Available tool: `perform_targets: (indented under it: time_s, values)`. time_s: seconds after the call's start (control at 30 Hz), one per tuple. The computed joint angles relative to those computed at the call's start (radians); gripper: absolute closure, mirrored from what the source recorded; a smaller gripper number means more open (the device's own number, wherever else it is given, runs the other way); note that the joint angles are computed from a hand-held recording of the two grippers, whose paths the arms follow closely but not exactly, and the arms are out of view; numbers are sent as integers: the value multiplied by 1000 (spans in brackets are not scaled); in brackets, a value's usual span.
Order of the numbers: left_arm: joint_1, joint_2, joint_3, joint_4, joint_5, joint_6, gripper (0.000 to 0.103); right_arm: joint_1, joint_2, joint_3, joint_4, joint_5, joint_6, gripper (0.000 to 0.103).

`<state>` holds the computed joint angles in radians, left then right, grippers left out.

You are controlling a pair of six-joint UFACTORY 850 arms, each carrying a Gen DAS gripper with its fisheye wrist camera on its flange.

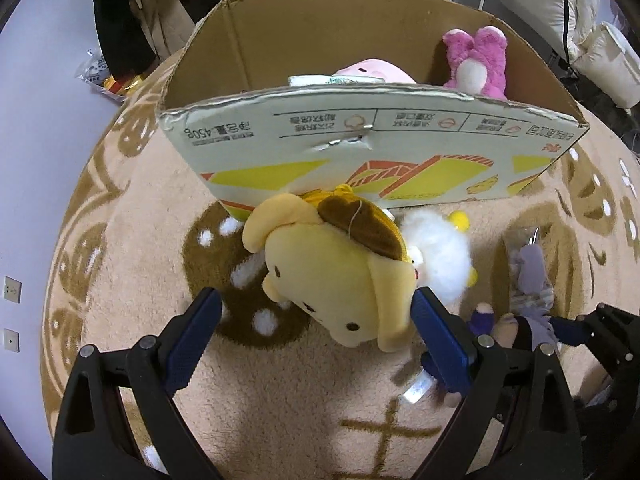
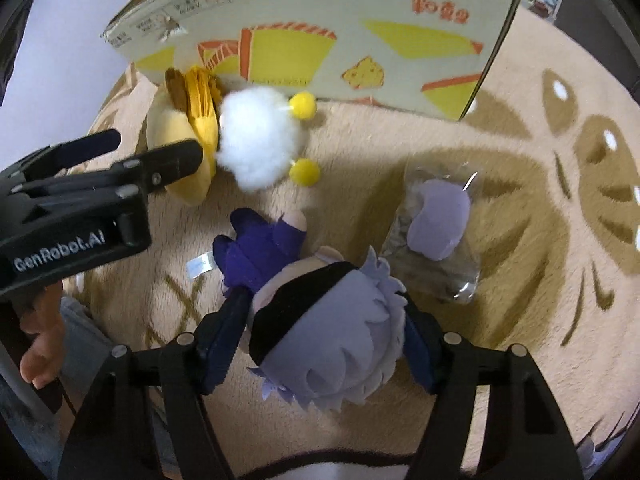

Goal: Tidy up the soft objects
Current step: 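Close the left tool on the yellow dog plush while the right tool grips the white-haired doll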

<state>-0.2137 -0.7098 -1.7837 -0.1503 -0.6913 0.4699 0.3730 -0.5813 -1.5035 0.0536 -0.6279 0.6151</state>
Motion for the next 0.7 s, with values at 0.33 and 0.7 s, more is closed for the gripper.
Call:
perform_targets:
  time_s: [0.33,0.7]
  values:
    - [-6,5,17,10,6,-52,9,12,-13,-22,-78,6,72,28]
    - [13,-45,-45,-112,-89,-9,36,1,-37,-29,-29,11,12,28]
